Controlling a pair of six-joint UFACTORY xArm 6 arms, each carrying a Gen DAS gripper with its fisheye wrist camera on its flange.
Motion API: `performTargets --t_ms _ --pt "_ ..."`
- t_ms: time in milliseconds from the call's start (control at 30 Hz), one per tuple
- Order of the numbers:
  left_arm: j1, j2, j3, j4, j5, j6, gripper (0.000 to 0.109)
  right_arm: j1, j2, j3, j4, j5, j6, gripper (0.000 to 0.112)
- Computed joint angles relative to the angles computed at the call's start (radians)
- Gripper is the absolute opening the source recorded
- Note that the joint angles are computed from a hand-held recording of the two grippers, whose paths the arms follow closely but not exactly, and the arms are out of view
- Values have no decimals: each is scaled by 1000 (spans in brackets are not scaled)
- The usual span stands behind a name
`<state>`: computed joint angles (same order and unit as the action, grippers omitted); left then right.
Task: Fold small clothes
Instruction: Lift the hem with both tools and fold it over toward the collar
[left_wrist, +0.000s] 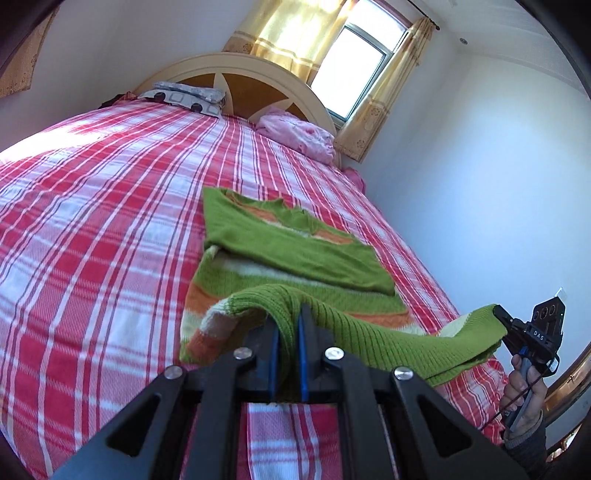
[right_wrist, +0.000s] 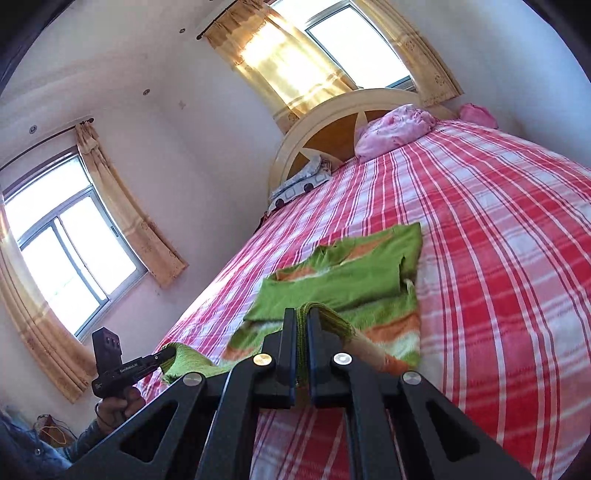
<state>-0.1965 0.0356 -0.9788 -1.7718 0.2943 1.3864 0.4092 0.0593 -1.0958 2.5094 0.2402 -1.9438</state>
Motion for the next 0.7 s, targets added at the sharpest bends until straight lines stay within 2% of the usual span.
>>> performTargets --t_ms 267,367,700 --pt "35 124 -160 74 33 -117 9 -28 136 -186 -158 -24 154 4" --pt "33 163 -222 90 20 -126 9 -36 185 -259 -235 -39 220 4" --pt "50 345 -451 277 28 -315 9 -62 396 -513 -649 -65 632 4"
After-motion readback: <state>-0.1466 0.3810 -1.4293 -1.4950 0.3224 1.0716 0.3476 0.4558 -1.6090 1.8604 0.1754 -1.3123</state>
